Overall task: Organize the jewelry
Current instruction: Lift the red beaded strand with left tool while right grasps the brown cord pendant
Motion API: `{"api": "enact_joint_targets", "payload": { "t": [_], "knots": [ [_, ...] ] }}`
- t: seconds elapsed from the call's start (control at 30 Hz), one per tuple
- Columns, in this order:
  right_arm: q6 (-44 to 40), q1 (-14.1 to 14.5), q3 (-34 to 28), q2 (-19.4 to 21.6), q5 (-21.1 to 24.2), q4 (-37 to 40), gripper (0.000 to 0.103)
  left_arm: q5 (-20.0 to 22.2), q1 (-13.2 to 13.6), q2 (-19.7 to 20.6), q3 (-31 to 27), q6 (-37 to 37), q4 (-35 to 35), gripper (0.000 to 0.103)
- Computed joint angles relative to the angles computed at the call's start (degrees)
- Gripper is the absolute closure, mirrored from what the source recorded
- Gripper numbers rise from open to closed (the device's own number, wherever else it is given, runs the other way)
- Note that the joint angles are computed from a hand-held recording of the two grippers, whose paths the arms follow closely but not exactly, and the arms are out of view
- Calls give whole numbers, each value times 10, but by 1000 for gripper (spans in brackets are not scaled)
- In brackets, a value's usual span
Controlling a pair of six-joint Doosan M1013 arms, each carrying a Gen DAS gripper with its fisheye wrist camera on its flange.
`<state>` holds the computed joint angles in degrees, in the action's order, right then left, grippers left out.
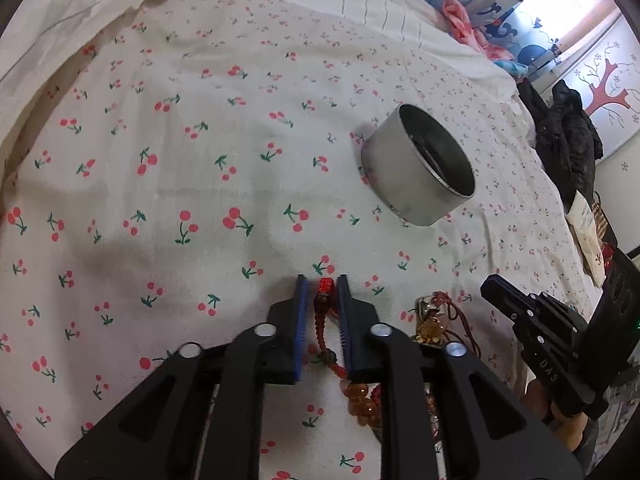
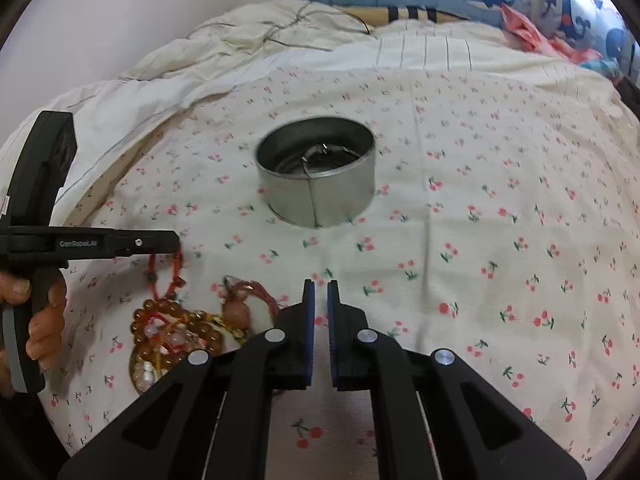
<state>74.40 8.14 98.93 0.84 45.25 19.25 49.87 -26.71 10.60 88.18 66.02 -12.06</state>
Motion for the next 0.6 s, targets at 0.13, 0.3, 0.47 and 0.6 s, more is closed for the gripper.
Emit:
{"api": "enact_joint_targets", "payload": {
  "t": [0.13,0.3,0.47,0.6],
  "knots": [
    [-50,-3,11,-9,-20,68,24,2,3,2,1,-6,-7,68],
    [-22,20,0,8,-3,-11,49,4,-1,5,-1,-12,5,68],
    [-24,29,-12,21,30,-38,99,6,-9,6,-6,6,19,93],
    [-50,13,-9,12,25,18,99,-14,-13,-2,-3,27,13,96]
  ]
}}
